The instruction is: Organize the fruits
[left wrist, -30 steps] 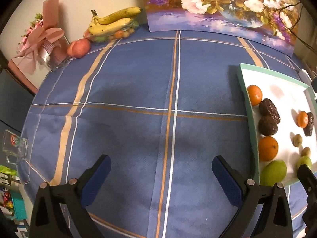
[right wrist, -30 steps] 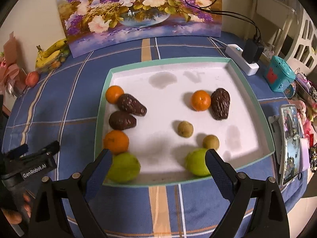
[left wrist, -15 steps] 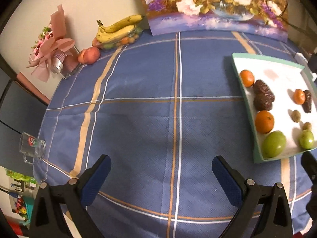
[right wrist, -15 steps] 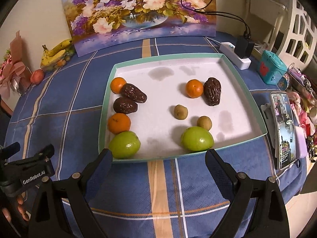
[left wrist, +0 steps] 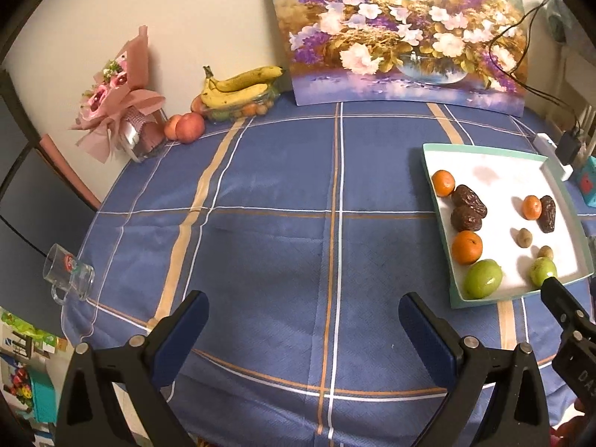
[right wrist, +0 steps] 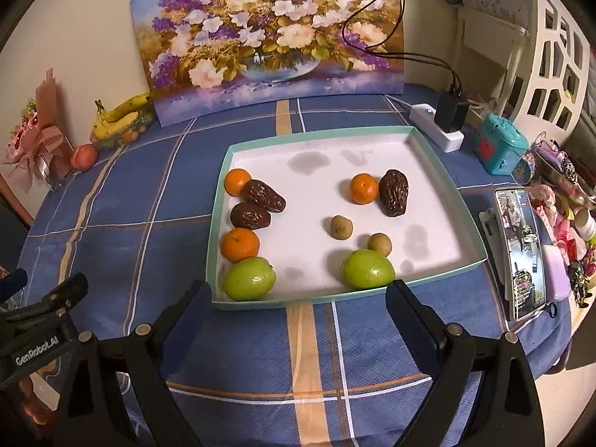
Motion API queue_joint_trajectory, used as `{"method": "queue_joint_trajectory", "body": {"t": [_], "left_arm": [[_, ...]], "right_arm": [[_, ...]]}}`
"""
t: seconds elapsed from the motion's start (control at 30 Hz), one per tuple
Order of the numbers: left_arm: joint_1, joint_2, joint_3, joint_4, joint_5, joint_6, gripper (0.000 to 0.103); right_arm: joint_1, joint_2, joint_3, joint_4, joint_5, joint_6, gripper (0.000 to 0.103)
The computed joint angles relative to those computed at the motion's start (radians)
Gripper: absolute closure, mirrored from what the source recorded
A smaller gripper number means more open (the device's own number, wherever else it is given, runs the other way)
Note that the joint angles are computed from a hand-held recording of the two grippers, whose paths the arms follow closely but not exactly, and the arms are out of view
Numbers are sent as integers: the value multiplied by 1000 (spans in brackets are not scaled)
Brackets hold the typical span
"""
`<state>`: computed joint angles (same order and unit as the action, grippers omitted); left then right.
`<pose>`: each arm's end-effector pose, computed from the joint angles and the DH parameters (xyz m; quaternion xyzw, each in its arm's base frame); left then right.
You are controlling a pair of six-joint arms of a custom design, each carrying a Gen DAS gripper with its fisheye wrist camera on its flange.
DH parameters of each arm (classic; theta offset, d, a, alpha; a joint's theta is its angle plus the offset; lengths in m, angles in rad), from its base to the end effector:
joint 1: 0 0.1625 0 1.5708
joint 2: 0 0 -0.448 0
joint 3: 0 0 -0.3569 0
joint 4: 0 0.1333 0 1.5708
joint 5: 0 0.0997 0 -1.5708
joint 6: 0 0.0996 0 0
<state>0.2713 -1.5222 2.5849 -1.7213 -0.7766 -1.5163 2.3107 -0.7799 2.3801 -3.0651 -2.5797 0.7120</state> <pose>-0.1391 -0.2508 0.1766 0.0798 0.8415 -0.2767 0.4571 0.3069 -0.2635 0.0575 0.0378 -0.8738 0.2858 0.3917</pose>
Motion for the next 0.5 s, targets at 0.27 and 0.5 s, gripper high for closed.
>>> {"method": "queue_joint_trajectory", "body": {"t": [0.27, 0.5], "left_arm": [[14, 1, -8, 24, -8, -21, 0], [31, 12, -8, 8, -14, -7, 0]], "right_arm": [[19, -4, -4, 15, -14, 14, 8], [20, -2, -5, 10, -12, 7, 8]]}}
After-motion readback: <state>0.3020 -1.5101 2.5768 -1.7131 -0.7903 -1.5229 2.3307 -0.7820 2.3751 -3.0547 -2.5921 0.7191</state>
